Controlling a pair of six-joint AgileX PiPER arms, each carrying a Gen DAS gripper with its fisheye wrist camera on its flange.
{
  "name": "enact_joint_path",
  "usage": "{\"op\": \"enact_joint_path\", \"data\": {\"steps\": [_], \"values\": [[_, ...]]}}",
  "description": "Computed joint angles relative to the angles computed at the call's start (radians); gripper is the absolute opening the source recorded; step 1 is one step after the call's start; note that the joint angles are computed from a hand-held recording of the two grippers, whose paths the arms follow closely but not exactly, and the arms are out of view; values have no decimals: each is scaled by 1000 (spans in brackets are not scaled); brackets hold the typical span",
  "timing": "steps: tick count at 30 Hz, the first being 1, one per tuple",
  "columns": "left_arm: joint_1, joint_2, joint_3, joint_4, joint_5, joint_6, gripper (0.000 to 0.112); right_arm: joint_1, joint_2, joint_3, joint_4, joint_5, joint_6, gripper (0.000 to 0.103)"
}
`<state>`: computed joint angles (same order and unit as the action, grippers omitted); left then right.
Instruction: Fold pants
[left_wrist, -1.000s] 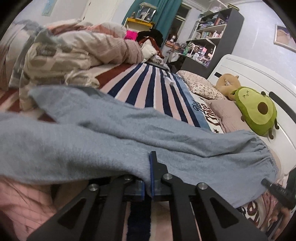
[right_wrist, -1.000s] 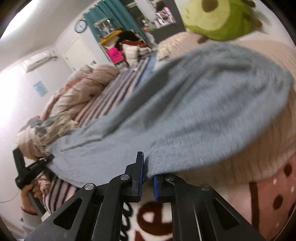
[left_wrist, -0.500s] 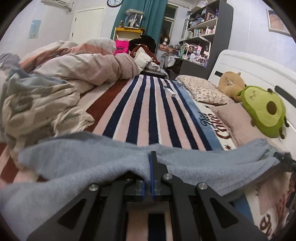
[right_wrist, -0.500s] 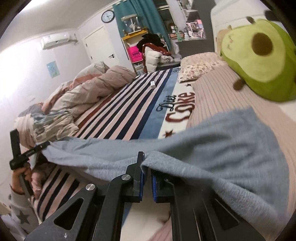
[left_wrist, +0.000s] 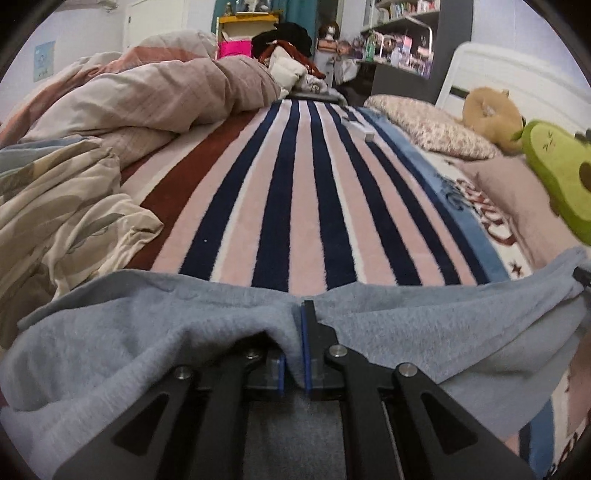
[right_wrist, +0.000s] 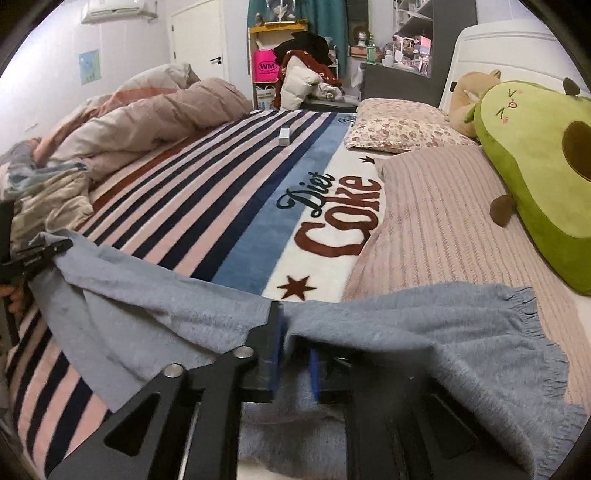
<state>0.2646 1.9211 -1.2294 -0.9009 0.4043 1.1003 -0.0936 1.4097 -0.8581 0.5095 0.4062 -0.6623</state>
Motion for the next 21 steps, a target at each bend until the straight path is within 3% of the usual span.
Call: {"op": "enact_joint_path", "data": {"steps": [1,2,3,4,6,8,13,16,19,21], "values": [[-1,-4,8,-28,-3,29,10,1,1,4,10,3,-12,42],[7,-9,17,-87,11,85,31,-9,1,9,53,18,-57,58],[22,-20,31,-155,39,151,53,-11,-4,10,71,24,-74,64],[32,-36,46,-211,57,207,92,-9,-24,18,64,26,-69,66],[49,-104,110,-365,64,381,96,-7,-70,31,38,26,-50,73],[75,-163,146,-410,96,441,96,-19,-131,44,28,40,-42,76],[147,-317,248,-391,206,498,96,-89,-305,73,61,173,-81,76],[149,-336,285,-331,257,499,96,-101,-350,83,38,252,-73,75],[120,-306,302,-282,247,486,96,-111,-346,117,74,306,-115,51],[82,-265,295,-249,209,458,95,-73,-302,134,58,286,-117,36]]}}
